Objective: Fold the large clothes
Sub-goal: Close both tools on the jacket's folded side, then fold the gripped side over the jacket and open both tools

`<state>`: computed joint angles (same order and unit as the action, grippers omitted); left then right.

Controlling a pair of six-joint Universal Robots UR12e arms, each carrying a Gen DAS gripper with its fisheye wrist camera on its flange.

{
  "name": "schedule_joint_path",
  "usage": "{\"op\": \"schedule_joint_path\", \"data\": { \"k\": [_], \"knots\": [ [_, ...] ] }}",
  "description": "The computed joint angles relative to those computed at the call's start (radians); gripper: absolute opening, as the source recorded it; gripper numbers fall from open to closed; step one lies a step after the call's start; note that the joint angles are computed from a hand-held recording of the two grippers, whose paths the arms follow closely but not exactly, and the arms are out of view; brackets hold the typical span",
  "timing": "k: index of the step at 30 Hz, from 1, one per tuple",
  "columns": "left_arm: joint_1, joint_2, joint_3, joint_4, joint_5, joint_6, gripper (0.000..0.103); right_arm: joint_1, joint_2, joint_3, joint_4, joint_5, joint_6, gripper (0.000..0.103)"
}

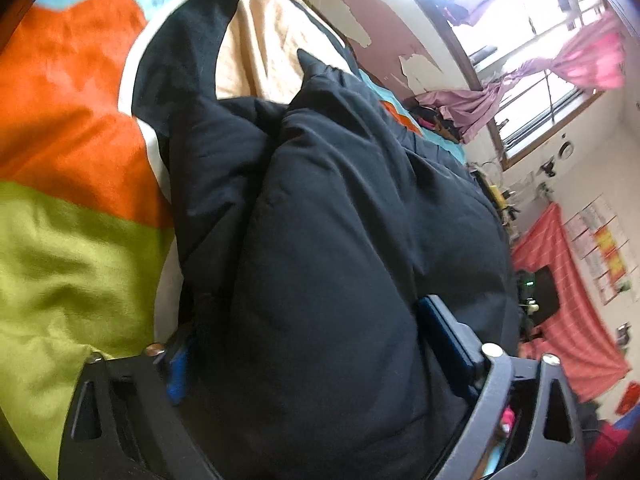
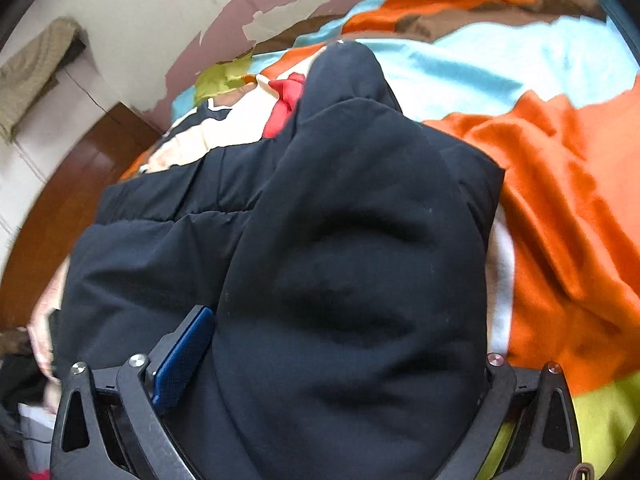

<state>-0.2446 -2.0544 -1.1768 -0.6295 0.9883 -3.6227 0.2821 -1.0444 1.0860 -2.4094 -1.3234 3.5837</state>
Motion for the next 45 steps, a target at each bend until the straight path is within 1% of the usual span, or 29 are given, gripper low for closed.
{"op": "schedule_joint_path", "data": {
  "k": [1, 2, 3, 4, 5, 6, 7, 8, 9, 10, 11, 12, 14, 17, 19, 22, 26, 30, 33, 36, 41, 45],
  "knots": [
    [-0.008, 0.007, -0.003, 0.001, 0.034, 0.007, 0.076, 0.008, -0.003, -0.001, 0.002, -0.031, -0.008, 0.088],
    [-0.016, 0.013, -0.005, 0.003, 0.065, 0.011, 0.072, 0.017, -0.007, -0.001, 0.003, -0.066, -0.015, 0.079],
    [-0.023, 0.018, -0.008, 0.006, 0.091, 0.010, 0.065, 0.023, -0.010, 0.001, 0.001, -0.091, -0.021, 0.073],
    [-0.032, 0.022, -0.010, 0.008, 0.121, 0.010, 0.059, 0.031, -0.014, 0.003, -0.002, -0.117, -0.027, 0.063],
    [-0.042, 0.029, -0.010, 0.006, 0.157, 0.013, 0.055, 0.040, -0.019, 0.007, -0.010, -0.143, -0.035, 0.054],
    [-0.050, 0.032, -0.008, 0.005, 0.183, 0.015, 0.049, 0.049, -0.025, 0.012, -0.019, -0.165, -0.039, 0.049],
    [-0.060, 0.036, -0.006, 0.004, 0.212, 0.016, 0.042, 0.057, -0.029, 0.016, -0.024, -0.186, -0.043, 0.043],
    [-0.069, 0.041, -0.006, 0.005, 0.239, 0.014, 0.040, 0.063, -0.030, 0.017, -0.025, -0.204, -0.047, 0.038],
    [-0.080, 0.049, -0.007, 0.004, 0.277, 0.008, 0.035, 0.072, -0.026, 0.005, -0.017, -0.225, -0.049, 0.036],
    [-0.088, 0.055, -0.006, -0.006, 0.302, 0.008, 0.034, 0.083, -0.028, -0.004, -0.004, -0.256, -0.056, 0.033],
    [-0.100, 0.061, 0.003, -0.038, 0.342, 0.005, 0.032, 0.086, -0.025, -0.014, 0.006, -0.268, -0.059, 0.031],
    [-0.108, 0.065, 0.012, -0.069, 0.368, -0.001, 0.030, 0.092, -0.025, -0.032, 0.032, -0.284, -0.064, 0.030],
    [-0.118, 0.072, 0.028, -0.116, 0.394, -0.018, 0.026, 0.092, -0.034, -0.041, 0.051, -0.282, -0.074, 0.025],
    [-0.128, 0.087, 0.038, -0.141, 0.409, -0.062, 0.022, 0.089, -0.057, -0.042, 0.071, -0.254, -0.059, 0.020],
    [-0.136, 0.095, 0.049, -0.157, 0.425, -0.082, 0.020, 0.088, -0.084, -0.020, 0.069, -0.242, -0.055, 0.018],
    [-0.153, 0.114, 0.062, -0.187, 0.463, -0.073, 0.020, 0.091, -0.119, -0.002, 0.053, -0.222, -0.047, 0.018],
    [-0.161, 0.135, 0.064, -0.187, 0.455, -0.074, 0.020, 0.095, -0.157, 0.015, 0.039, -0.225, -0.054, 0.017],
    [-0.174, 0.152, 0.064, -0.193, 0.486, -0.050, 0.020, 0.105, -0.186, 0.032, 0.017, -0.231, -0.049, 0.017],
    [-0.175, 0.168, 0.055, -0.206, 0.493, -0.046, 0.020, 0.112, -0.196, 0.036, 0.028, -0.233, -0.054, 0.017],
    [-0.170, 0.183, 0.036, -0.211, 0.487, -0.050, 0.020, 0.125, -0.202, 0.040, 0.042, -0.237, -0.048, 0.017],
    [-0.151, 0.205, -0.011, -0.232, 0.454, -0.060, 0.020, 0.139, -0.204, 0.058, 0.061, -0.234, -0.018, 0.017],
    [-0.131, 0.203, -0.044, -0.258, 0.409, -0.079, 0.020, 0.150, -0.195, 0.075, 0.088, -0.247, 0.022, 0.018]
  ]
}}
